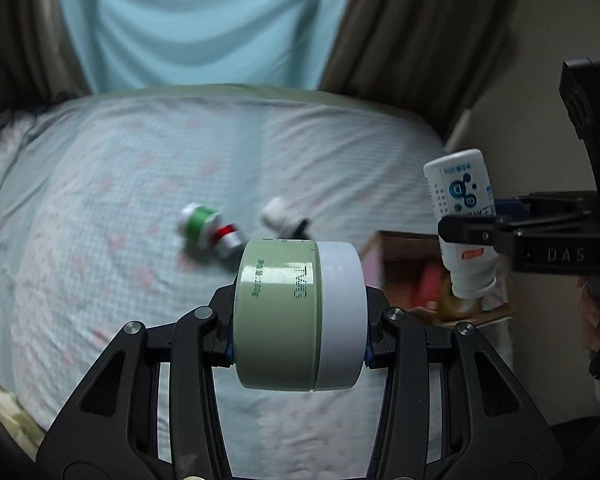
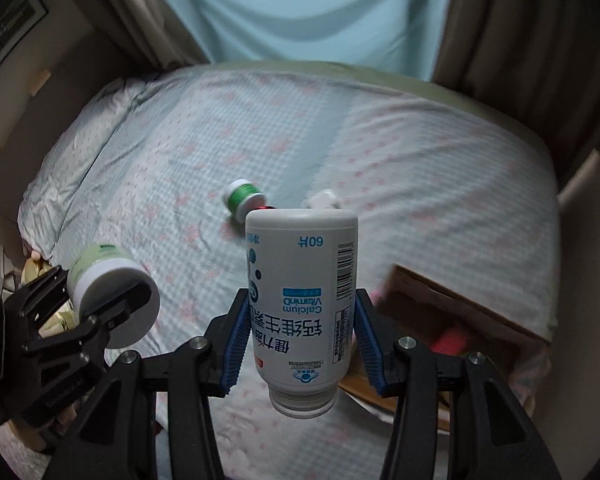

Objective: Organize rigid objects
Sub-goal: 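Carry the green jar with the left tool and bottle with the right into the pink box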

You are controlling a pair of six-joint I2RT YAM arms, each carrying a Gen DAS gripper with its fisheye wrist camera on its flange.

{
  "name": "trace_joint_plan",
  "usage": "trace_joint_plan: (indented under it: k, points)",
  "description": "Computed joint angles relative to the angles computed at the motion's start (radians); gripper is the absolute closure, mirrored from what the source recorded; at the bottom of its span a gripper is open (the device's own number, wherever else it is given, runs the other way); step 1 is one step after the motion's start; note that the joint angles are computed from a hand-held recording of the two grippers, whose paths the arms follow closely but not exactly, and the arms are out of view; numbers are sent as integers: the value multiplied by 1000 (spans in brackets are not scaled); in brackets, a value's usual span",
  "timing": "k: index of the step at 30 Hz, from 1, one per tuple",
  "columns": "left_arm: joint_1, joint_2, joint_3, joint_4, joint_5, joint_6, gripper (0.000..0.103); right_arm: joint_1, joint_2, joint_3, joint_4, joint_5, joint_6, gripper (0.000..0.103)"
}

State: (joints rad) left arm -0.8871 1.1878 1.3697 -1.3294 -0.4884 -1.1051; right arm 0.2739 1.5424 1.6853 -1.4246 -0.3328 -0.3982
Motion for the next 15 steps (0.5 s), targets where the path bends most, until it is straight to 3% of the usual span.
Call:
trace_joint_plan:
  k: [8, 15]
  points:
    - [-61, 321, 278, 92, 38, 90, 64, -397, 21, 53, -109, -48, -267, 57]
    - [-38, 580, 495, 160, 144, 185, 64, -604, 159, 142, -119, -43, -367, 57]
